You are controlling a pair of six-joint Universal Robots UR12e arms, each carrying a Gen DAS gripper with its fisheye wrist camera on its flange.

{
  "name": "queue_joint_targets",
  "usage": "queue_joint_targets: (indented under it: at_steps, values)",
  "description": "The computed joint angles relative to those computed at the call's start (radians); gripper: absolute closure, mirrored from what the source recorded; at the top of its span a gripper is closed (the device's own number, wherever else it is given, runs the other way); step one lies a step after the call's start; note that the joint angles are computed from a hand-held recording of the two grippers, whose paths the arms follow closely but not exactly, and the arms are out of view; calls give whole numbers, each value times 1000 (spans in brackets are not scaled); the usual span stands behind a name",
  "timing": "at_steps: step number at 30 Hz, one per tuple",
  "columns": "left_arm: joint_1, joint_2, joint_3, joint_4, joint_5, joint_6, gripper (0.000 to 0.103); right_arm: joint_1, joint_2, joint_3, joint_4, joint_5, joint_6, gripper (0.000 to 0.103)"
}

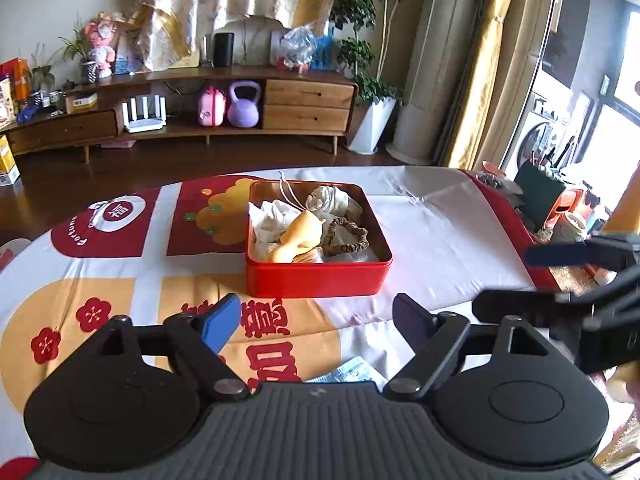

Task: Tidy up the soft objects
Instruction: 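Move both open tools toward the blue printed mask packet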

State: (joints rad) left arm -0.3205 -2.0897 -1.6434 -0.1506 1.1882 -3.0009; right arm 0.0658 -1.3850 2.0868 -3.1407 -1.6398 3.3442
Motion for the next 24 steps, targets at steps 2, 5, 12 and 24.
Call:
queue_joint_targets:
  at_steps: [2, 5, 12, 24]
  values:
    - [3, 8, -20, 19, -6, -5, 18, 8, 1, 15, -20, -5, -6, 1]
    - [5, 19, -43, 29, -8, -8, 18, 18, 4, 44, -65, 1, -14, 0]
    - [4, 34, -103, 65, -2, 9, 17, 35, 15, 75, -76, -21, -43, 0]
    - [4, 14, -126, -49, 6, 5, 17, 41, 55, 109, -54, 3, -115, 6]
